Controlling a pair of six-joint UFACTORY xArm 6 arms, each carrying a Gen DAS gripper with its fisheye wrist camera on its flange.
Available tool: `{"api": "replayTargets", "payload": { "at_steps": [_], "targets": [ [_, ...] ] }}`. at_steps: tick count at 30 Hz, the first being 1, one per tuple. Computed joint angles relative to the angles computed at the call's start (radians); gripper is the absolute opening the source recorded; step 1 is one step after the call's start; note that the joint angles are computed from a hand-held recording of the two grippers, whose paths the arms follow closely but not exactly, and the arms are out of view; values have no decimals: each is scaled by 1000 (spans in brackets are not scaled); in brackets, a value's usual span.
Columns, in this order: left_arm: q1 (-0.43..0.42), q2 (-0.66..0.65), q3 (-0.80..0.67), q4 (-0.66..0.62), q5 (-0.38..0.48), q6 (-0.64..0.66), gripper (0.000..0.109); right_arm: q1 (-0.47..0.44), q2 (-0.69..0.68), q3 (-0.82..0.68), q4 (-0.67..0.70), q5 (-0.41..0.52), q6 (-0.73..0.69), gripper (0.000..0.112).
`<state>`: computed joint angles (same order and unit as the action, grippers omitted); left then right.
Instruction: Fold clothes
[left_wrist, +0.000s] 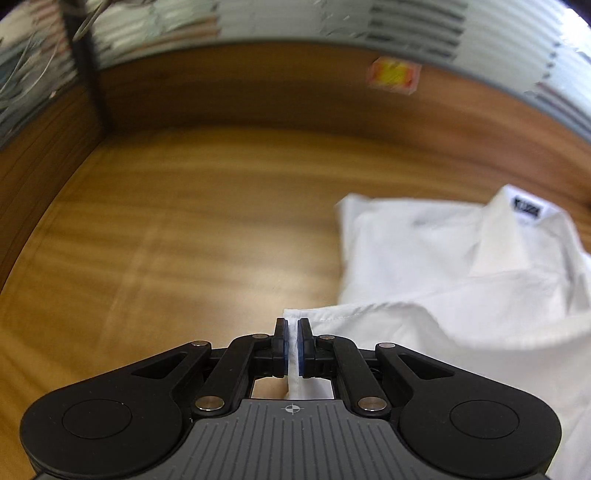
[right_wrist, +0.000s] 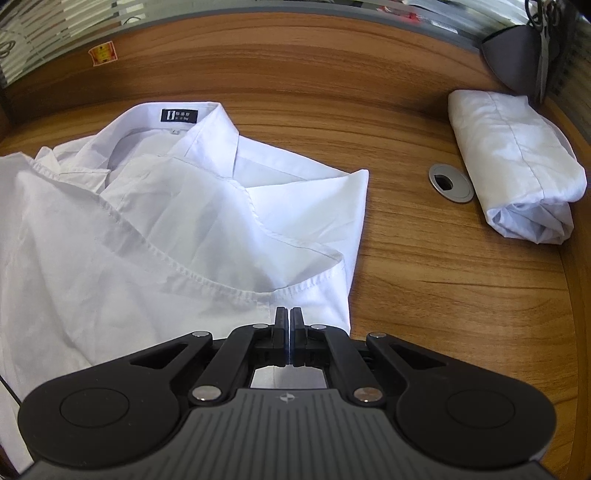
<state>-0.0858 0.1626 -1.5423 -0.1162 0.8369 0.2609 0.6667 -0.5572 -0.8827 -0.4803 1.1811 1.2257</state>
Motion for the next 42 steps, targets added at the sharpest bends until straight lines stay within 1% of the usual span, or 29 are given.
{"api": "replayTargets", "payload": {
  "at_steps": [2, 4, 5, 6, 7, 8, 9, 12, 14, 15, 17, 21, 23, 26, 28, 30, 32, 34, 35, 38, 40, 41, 42],
  "targets": [
    [1, -3, 8, 18, 7, -29, 8, -13, -14, 13, 15, -45, -43, 2],
    [7, -9, 12, -9, 8, -38, 8, -38, -25, 25, 54, -106, -136, 3],
    [11, -14, 13, -35, 7, -34, 12, -53, -27, 27, 84, -134, -200, 5],
    [14, -19, 11, -68, 7, -12, 15, -69, -28, 28, 117, -161, -265, 13],
    [15, -25, 9, -102, 9, 15, 22, -83, -21, 21, 150, -173, -340, 18],
    [17, -30, 7, -137, 12, 42, 24, -97, -12, 11, 183, -181, -416, 24],
    [19, -35, 3, -171, 16, 69, 25, -114, -3, 2, 224, -188, -499, 27],
    [22, -47, -18, -292, 93, 179, 31, -165, 39, -37, 354, -191, -762, 31],
    [15, -51, -24, -324, 148, 215, 34, -200, 80, -76, 445, -176, -950, 32],
    [11, -53, -23, -336, 172, 229, 34, -217, 104, -99, 488, -162, -1042, 33],
    [0, -64, -1, -330, 190, 238, 36, -242, 165, -164, 536, -102, -1187, 33],
    [-19, -75, 34, -291, 225, 217, 36, -298, 287, -291, 606, 37, -1396, 33],
    [-27, -85, 61, -285, 224, 217, 36, -323, 326, -329, 653, 74, -1491, 33],
    [-25, -99, 91, -280, 224, 219, 37, -352, 366, -368, 730, 93, -1645, 33],
    [-24, -99, 99, -285, 219, 216, 39, -368, 407, -413, 774, 119, -1722, 33],
    [-23, -95, 98, -290, 219, 208, 39, -386, 462, -475, 808, 178, -1786, 32],
    [-22, -92, 97, -294, 217, 204, 39, -406, 529, -556, 835, 280, -1826, 32],
    [-22, -88, 96, -299, 212, 199, 39, -428, 601, -650, 854, 401, -1852, 28],
    [-20, -85, 95, -304, 211, 195, 39, -438, 637, -697, 860, 460, -1859, 21],
    [-15, -77, 92, -322, 210, 175, 40, -436, 699, -776, 828, 528, -1864, 14],
    [-13, -75, 90, -328, 209, 169, 41, -427, 726, -812, 824, 554, -1870, 14],
    [-14, -74, 89, -327, 210, 170, 41, -418, 736, -827, 819, 565, -1875, 11],
    [-14, -72, 86, -326, 211, 169, 41, -405, 734, -830, 803, 565, -1889, 1]
  ]
}}
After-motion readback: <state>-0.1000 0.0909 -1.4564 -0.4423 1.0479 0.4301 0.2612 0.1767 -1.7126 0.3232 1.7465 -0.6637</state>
